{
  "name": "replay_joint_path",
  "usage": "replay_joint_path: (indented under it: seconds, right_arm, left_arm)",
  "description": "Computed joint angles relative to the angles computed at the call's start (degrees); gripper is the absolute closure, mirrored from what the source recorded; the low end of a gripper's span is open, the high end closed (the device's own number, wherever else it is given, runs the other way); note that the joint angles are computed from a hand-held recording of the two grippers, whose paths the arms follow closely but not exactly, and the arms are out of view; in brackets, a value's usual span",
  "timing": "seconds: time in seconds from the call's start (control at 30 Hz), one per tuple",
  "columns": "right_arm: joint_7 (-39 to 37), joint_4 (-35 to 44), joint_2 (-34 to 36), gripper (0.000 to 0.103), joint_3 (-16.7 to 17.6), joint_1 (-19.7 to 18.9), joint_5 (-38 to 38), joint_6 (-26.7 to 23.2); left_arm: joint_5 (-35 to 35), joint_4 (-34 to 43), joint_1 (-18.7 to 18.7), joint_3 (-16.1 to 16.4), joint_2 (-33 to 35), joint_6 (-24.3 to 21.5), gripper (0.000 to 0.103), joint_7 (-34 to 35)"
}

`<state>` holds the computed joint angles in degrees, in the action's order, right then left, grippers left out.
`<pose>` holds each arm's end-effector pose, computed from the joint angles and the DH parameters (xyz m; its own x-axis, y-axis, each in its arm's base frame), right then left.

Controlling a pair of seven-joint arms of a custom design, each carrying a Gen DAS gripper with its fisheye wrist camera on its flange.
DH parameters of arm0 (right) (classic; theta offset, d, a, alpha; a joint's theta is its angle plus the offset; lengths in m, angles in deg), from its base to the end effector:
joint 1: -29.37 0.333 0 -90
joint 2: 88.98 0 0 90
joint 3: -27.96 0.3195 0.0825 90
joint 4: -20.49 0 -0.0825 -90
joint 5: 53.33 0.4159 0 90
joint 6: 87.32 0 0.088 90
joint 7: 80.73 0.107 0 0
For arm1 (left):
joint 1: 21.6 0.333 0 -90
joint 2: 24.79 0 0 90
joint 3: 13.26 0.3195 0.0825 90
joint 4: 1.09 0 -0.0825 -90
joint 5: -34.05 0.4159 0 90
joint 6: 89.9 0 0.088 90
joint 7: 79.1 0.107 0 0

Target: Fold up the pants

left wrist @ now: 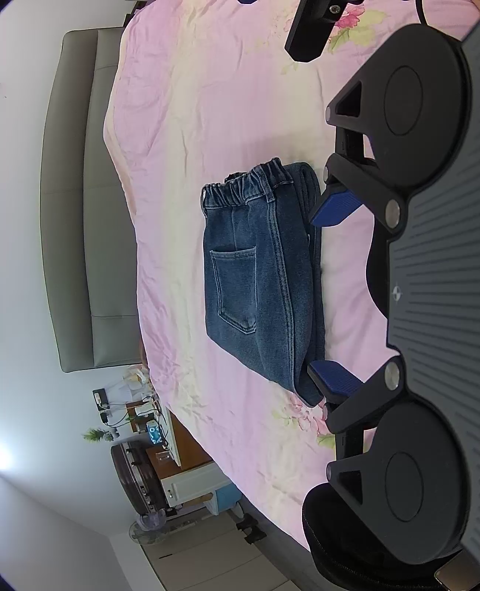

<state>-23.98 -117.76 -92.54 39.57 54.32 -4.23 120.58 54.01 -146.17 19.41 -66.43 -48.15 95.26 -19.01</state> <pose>0.4690 0.2290 0.4457 0.2198 -0.9750 -0.0315 -0.3971 -0.0600 -0.9158 0.4842 -0.1565 0.4434 -0.0912 -0.9826 -0.1616 -0.5558 0.1849 -0.8105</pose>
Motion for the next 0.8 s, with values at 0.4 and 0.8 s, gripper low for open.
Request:
replay_joint_path:
  seconds: [0.4,0.8]
  right_arm:
    - [2.5,-1.2,-0.6,0.007,-0.1,-0.3,-3.0,0.3]
    - [3.3,-1.5,-0.6,0.007,0.0,-0.6,-4.0,0.4]
  left_arm:
    - [-0.7,-0.5,-0.7,0.6,-0.6,0.4,0.007,0.6]
    - [-0.6,-0.3,-0.9,0.9,-0.1,0.4,0.007,1.3]
